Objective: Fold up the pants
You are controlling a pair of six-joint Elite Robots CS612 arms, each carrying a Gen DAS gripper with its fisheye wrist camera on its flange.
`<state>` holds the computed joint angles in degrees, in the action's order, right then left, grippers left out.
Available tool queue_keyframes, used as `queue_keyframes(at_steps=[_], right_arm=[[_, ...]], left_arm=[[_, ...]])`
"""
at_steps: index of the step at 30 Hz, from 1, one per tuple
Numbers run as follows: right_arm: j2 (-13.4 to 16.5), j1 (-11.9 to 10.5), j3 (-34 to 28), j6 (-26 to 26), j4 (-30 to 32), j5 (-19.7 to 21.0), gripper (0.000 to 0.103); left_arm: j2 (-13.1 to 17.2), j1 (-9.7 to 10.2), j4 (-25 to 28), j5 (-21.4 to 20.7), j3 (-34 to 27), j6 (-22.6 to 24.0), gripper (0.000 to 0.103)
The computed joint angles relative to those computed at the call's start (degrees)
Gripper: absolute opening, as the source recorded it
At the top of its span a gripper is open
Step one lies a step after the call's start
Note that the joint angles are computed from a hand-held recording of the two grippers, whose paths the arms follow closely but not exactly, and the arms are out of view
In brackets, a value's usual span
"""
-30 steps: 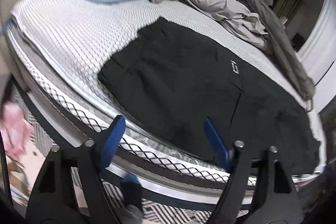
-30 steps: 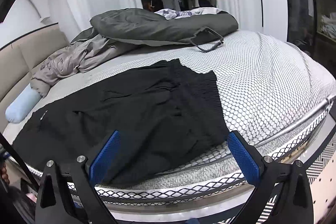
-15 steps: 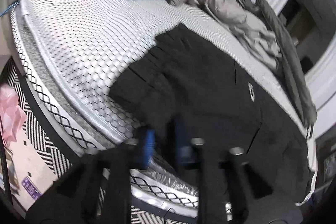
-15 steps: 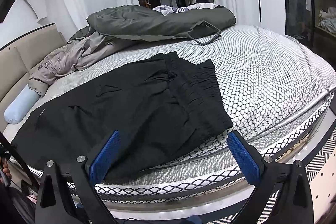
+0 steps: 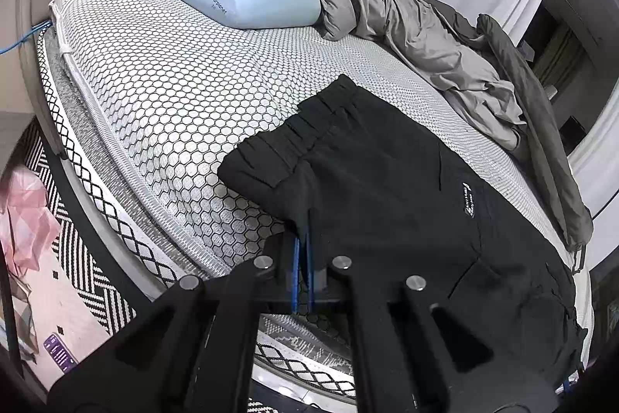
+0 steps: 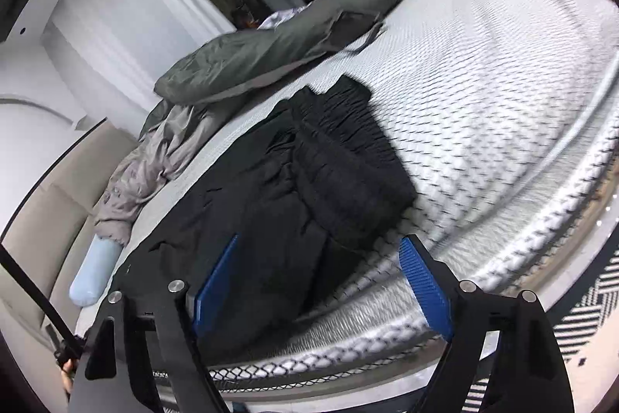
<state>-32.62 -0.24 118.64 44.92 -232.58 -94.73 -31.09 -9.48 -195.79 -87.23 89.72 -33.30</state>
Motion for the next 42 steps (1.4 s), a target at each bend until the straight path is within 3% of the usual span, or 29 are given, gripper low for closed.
queue_keyframes(at_steps=[3,5,6,7,8,12,18,24,27,31,34,38,39,41,42], right_arm=[[1.0,-1.2,-1.1,3.2,0.2,2.0,0.071],[0.9,-1.0,-1.4,4.7,1.3,0.3,0.044],[1.0,-1.0,-1.0,5.7,0.7,0.1,0.023],[1.3,-0.9,-0.3,6.6,-1.6,0.0,0.014],[1.5,-0.8,0.5,7.1,-3.8,-0.3,0.012],[1.6,-0.3,2.6,9.9,-7.1,-0.8,0.012],[-2.0,0.9,3.8,6.3,-7.5,-3.5,0.012],[-6.5,3.2,0.7,2.3,-3.9,-10.4,0.012],[-7.8,2.8,-2.1,1.3,-0.8,-11.5,0.011],[-8.5,1.5,-7.8,-1.4,7.4,-12.0,0.011],[-7.6,0.4,-13.2,-2.2,14.7,-11.9,0.011],[-4.3,-1.7,-22.6,-2.5,26.3,-10.3,0.012],[-3.6,-1.6,-24.6,-2.6,29.3,-11.5,0.013],[-1.6,-1.9,-30.5,-4.1,39.6,-12.1,0.021],[-1.1,-2.3,-32.1,-4.3,43.3,-10.3,0.038]], left_arm=[[0.2,-0.45,1.4,0.9,-0.7,-0.3,0.000],[0.2,-0.45,1.9,0.7,-0.9,-0.5,0.000],[0.1,-0.32,2.0,0.1,-0.7,-0.5,0.000],[-0.1,-0.21,1.8,-0.4,-0.4,-0.2,0.000],[-0.2,-0.11,1.6,-0.9,-0.1,0.2,0.000],[-0.2,0.71,3.5,-3.5,0.1,0.4,0.000],[-1.2,1.53,0.4,-6.1,0.2,0.6,0.000],[-1.2,1.86,0.2,-6.7,-3.3,-1.3,0.000],[-0.9,1.72,2.1,-6.3,-6.4,-0.6,0.000],[1.0,1.38,9.3,-6.7,-14.6,1.5,0.000],[4.1,0.89,16.6,-6.0,-23.4,2.7,0.000],[11.3,0.43,30.4,-4.1,-39.7,4.1,0.000],[13.2,0.40,33.4,-3.7,-43.6,3.4,0.005],[17.7,0.53,41.8,-5.2,-52.9,3.1,0.035],[19.2,0.47,45.2,-5.1,-56.1,3.8,0.057]])
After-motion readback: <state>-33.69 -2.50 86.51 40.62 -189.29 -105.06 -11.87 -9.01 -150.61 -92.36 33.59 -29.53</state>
